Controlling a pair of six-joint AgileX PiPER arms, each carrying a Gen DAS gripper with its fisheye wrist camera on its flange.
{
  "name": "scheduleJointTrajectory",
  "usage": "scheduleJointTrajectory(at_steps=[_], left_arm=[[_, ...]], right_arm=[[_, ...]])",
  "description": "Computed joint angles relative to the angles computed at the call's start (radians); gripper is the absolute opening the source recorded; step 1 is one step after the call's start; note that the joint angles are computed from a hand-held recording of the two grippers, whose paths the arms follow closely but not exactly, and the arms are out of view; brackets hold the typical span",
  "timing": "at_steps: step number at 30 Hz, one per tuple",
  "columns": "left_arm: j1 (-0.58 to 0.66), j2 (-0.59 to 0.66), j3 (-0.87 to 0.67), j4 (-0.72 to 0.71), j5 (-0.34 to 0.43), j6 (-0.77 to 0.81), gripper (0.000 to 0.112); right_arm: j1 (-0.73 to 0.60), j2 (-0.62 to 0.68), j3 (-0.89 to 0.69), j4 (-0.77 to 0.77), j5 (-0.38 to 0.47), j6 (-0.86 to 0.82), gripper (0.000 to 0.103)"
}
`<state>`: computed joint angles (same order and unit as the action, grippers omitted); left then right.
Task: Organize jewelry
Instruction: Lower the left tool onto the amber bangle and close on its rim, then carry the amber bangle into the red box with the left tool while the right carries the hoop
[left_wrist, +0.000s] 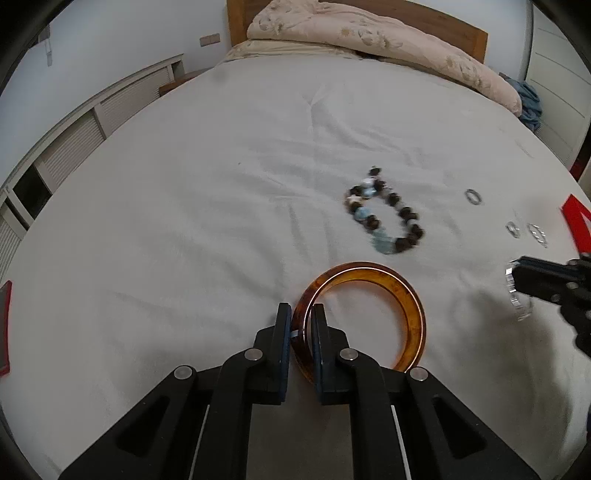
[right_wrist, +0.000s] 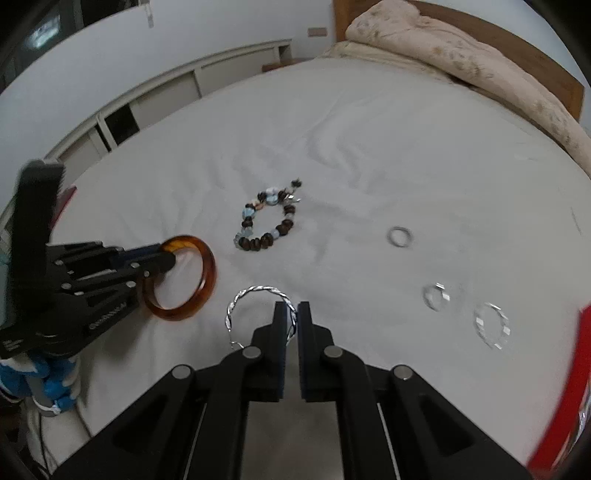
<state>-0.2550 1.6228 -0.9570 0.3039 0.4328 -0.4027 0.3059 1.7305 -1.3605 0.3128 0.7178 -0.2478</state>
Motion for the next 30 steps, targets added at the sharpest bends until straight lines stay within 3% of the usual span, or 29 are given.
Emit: scheduleJointTrajectory(at_steps=[7, 12, 18, 25, 30], left_arm=[[-0.090, -0.103, 0.009, 0.060, 0.102, -0.101, 0.010], [-0.175, -0.192, 0.008, 0.092, 0.193, -0.166, 0.010], [-0.320, -0.238, -0.049, 0.151, 0.312, -0.280, 0.010], [-0.529, -0.112, -0.250, 0.190, 0.406, -0.361, 0.010], [-0.622, 0.069, -0.465, 0.150, 0.442, -0.323, 0.010]], right_arm=[[-0.098, -0.234, 0.163, 0.000, 0.059, 0.017, 0.005], [-0.249, -0.408, 0.260, 0.025, 0.147, -0.036, 0.005], [-0.539, -0.569, 0.323, 0.120, 0.278, -0.212, 0.005], [-0.967, -0.612, 0.331, 0.258, 0.445, -0.517, 0.005], [-1.157, -0.509, 0.267, 0.304, 0.465, -0.663, 0.005]])
